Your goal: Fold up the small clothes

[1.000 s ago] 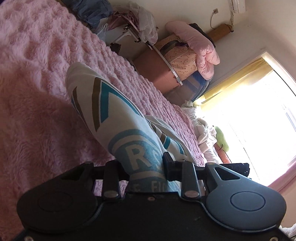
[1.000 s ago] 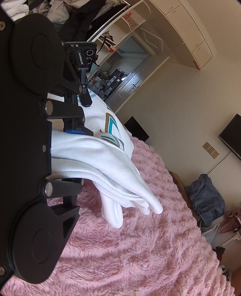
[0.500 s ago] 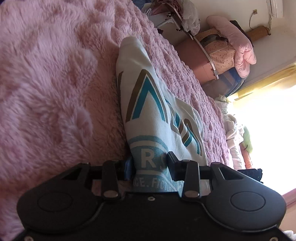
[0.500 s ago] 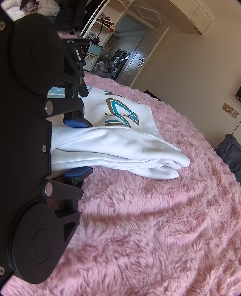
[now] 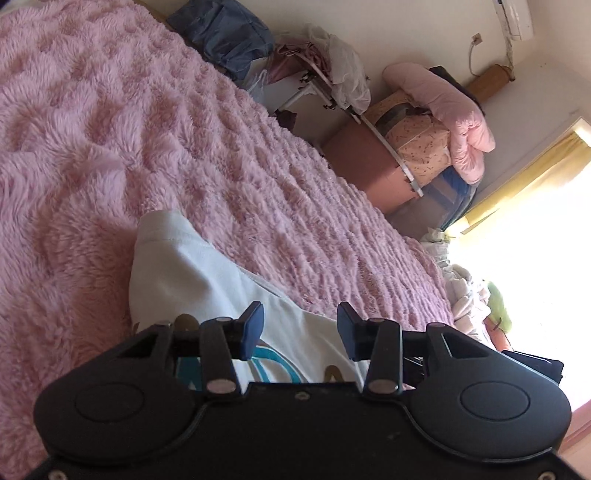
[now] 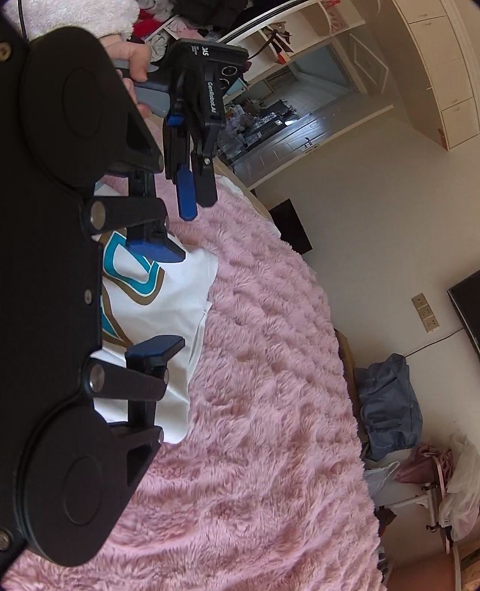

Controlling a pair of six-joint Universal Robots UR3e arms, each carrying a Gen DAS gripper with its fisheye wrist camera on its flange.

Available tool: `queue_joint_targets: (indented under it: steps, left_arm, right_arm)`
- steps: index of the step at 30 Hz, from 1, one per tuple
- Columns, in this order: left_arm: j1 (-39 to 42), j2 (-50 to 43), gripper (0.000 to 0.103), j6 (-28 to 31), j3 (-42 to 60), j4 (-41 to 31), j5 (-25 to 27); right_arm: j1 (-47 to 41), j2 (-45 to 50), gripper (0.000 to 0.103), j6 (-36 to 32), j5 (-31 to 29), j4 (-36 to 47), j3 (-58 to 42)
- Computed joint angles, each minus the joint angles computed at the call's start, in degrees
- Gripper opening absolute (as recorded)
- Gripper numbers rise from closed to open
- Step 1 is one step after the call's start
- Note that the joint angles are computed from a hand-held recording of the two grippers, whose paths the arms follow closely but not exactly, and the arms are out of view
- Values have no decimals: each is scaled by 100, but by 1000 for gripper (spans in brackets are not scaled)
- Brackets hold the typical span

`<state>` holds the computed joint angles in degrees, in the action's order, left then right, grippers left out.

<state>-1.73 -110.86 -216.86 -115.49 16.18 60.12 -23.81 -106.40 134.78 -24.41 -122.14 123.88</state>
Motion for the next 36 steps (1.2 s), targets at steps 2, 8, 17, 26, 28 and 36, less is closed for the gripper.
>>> queue_joint_targets:
  steps: [2,8,17,26,28,36]
  left_arm:
    - [14,-281,44,21,234,-170,191]
    - [510,-644,43,223,-215,150,162]
    - [562,-438,37,168,-352,116,192]
    - [-986,1707,43,463,-1363,-281,1679]
    - [-1386,1855,44,326,-1500,-409,2052]
    - [-1786,1376,46,17,-2201,314,2435]
  right_arm:
    - [402,589,44,569,-330,-912,-123]
    - [457,1508,21,948,-634,-1628,-183]
    - [393,2033,3,1286,-498,-1759,-246]
    - [114,-824,19,-34,-919,-79,309]
    - [-57,-1721,19,-514,-955,565,546]
    - [-212,-2775,18,-1268,-1574,1484,1085]
